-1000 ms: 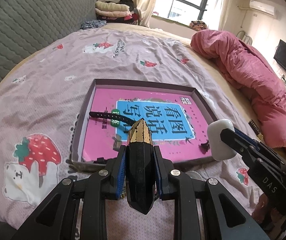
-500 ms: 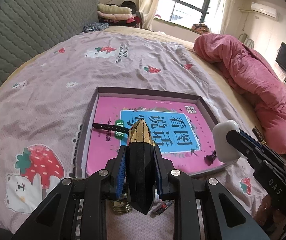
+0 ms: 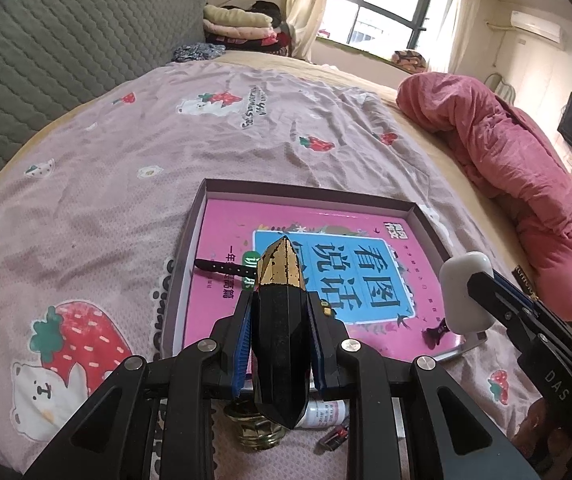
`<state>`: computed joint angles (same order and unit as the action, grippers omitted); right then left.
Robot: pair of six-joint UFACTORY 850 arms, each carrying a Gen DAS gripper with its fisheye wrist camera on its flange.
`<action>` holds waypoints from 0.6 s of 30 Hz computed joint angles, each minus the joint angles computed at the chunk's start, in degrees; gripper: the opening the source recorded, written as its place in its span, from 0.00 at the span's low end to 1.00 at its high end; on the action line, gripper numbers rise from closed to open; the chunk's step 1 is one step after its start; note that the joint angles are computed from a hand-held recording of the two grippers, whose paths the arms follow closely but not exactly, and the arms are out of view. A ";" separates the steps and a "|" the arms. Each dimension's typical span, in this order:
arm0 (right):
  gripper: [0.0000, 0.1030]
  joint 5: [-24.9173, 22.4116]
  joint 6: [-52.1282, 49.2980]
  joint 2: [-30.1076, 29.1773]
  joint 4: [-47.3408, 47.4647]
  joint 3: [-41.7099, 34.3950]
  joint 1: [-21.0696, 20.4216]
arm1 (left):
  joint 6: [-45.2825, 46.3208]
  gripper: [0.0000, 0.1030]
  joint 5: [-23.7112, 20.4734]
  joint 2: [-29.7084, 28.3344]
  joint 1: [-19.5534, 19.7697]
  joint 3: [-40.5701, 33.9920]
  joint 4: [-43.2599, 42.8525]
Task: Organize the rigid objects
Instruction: 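Lower the earbud case into the tray with the right tool while the left tool holds the pen above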
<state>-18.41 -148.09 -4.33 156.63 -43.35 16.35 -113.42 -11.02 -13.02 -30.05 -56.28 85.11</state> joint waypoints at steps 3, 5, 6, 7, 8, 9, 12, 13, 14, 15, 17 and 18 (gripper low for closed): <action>0.21 -0.13 0.80 -0.55 -0.83 -0.44 -0.04 | 0.92 0.25 0.27 -0.66 0.37 -0.34 -0.72; 0.21 -0.38 2.02 -0.99 -2.17 -0.83 -0.09 | 2.29 0.25 0.39 -1.15 0.59 -0.63 -2.02; 0.21 -0.48 3.29 -1.11 -3.49 -0.96 -0.19 | 3.56 0.25 0.51 -1.38 0.69 -0.80 -3.31; 0.21 -0.57 3.79 -1.18 -3.92 -1.00 -0.17 | 4.99 0.25 0.51 -1.66 0.77 -0.99 -4.74; 0.21 -0.71 5.00 -1.40 -5.26 -1.18 -0.23 | 6.38 0.25 0.53 -1.93 0.85 -1.17 -6.12; 0.21 -0.66 5.24 -1.64 -5.62 -1.33 -0.16 | 7.91 0.25 0.66 -2.35 0.98 -1.41 -7.62; 0.21 -0.55 6.81 -2.12 -7.39 -1.62 -0.09 | 10.72 0.25 0.65 -3.15 1.03 -1.83 -10.61; 0.21 -0.48 7.41 -2.33 -8.05 -1.73 -0.10 | 11.85 0.25 0.84 -3.47 1.14 -2.08 -11.71; 0.21 -0.47 7.59 -2.46 -8.24 -1.78 -0.09 | 12.74 0.25 0.92 -3.77 1.17 -2.31 -12.52; 0.21 -0.45 8.77 -2.66 -9.40 -1.91 -0.18 | 14.59 0.25 0.89 -4.21 1.16 -2.68 -14.15; 0.21 -0.27 10.51 -3.05 -10.81 -2.14 -0.23 | 17.75 0.25 1.07 -4.90 1.19 -3.27 -17.05; 0.21 -0.18 12.38 -3.41 -12.58 -2.38 -0.35 | 17.94 0.25 1.32 -5.09 1.22 -3.39 -17.18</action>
<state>-18.59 -135.71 -7.73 144.05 -45.73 15.99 -95.48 -9.70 -18.11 -28.82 -59.68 67.92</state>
